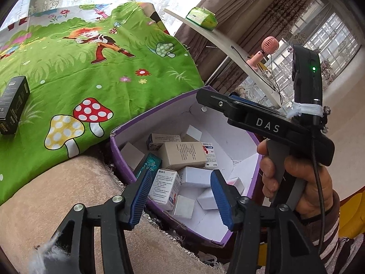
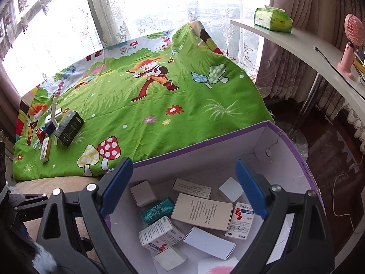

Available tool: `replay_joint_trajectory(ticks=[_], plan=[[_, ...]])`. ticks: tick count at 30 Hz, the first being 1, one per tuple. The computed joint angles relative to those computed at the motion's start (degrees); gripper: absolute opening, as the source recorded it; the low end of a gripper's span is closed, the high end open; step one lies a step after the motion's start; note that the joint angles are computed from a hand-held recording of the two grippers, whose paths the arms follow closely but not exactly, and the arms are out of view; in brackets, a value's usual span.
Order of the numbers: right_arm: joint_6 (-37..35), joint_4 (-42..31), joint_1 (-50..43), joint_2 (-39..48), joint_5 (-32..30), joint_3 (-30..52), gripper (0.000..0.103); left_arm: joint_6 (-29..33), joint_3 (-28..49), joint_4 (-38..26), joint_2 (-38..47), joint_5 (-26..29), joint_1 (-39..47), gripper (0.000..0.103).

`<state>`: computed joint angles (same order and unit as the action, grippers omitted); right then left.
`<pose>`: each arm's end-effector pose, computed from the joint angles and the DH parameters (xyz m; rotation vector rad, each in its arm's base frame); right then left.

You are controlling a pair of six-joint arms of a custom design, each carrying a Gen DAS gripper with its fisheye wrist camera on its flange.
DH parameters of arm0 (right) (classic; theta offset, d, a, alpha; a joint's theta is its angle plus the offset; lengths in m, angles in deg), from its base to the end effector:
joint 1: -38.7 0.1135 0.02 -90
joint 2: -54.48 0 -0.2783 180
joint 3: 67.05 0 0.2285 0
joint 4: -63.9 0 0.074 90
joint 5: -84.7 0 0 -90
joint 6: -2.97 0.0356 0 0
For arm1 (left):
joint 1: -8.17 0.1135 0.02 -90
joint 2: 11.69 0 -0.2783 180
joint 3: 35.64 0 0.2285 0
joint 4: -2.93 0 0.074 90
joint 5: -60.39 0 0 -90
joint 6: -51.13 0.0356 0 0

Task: Organize rigid objects
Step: 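Carry both boxes over the storage box and open both grippers to drop them, then move both grippers back over the bed toward the remaining items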

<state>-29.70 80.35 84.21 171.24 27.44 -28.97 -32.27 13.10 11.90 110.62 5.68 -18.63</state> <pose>0.1809 0.1567 0.0460 0.4212 2.3733 0.0242 0.2385 -0.1435 0.0364 0.9485 2.4970 -0.9396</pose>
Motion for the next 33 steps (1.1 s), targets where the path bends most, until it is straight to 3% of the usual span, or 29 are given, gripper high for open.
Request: replay_joint_trajectory(ticks=[12,33], plan=[[-0.3,-3.0,1.7,0.7,-0.6,3.6,0.093,1.0,-1.5,2.2,-0.2,0.0,6.3,0.055],[-4.1,-9.8,6.1,8.1,-4.6,17.8,0.093,6.4,1.3,0.3,2.9,1.5,29.9,0.055]])
